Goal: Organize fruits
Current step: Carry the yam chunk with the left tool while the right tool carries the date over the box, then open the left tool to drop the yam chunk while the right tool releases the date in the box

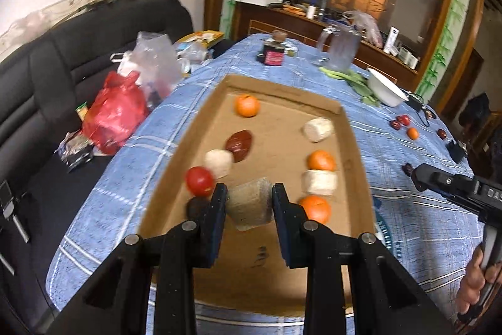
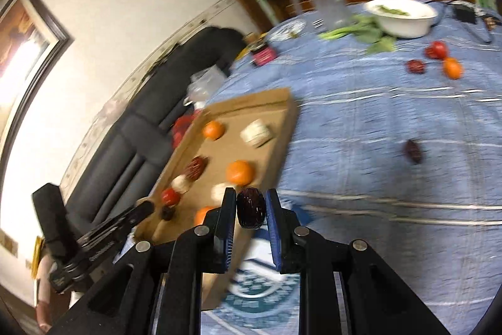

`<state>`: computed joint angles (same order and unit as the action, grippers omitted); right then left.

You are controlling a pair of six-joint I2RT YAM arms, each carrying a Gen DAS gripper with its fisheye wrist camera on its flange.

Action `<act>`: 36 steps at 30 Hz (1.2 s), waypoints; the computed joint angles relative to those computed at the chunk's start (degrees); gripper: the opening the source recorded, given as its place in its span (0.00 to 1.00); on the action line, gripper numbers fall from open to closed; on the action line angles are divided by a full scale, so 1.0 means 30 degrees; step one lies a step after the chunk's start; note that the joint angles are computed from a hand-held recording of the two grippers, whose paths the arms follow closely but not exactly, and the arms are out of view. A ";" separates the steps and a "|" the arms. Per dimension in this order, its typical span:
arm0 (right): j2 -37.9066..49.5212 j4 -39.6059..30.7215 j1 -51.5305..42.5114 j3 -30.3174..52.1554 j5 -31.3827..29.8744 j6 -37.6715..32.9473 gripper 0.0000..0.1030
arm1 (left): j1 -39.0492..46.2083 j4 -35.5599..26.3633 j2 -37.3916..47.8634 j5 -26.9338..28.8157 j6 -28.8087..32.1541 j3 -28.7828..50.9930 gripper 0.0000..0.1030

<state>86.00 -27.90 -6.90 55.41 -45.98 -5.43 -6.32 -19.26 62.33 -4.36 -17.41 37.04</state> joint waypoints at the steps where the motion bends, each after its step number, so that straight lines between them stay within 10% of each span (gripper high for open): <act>1: -0.0014 0.0024 0.0335 -0.0071 -0.0102 0.0230 0.21 | 0.0235 0.0018 -0.0106 0.0137 0.0060 -0.0149 0.28; 28: -0.1699 0.4236 0.9351 -0.4122 0.6834 0.1693 0.21 | 0.0809 0.0564 0.0751 -0.0461 0.0641 -0.1239 0.28; 36: -0.2204 0.4371 0.9468 -0.4473 0.7045 0.1814 0.33 | 0.1293 0.0024 -0.0530 0.0192 0.0347 -0.1285 0.49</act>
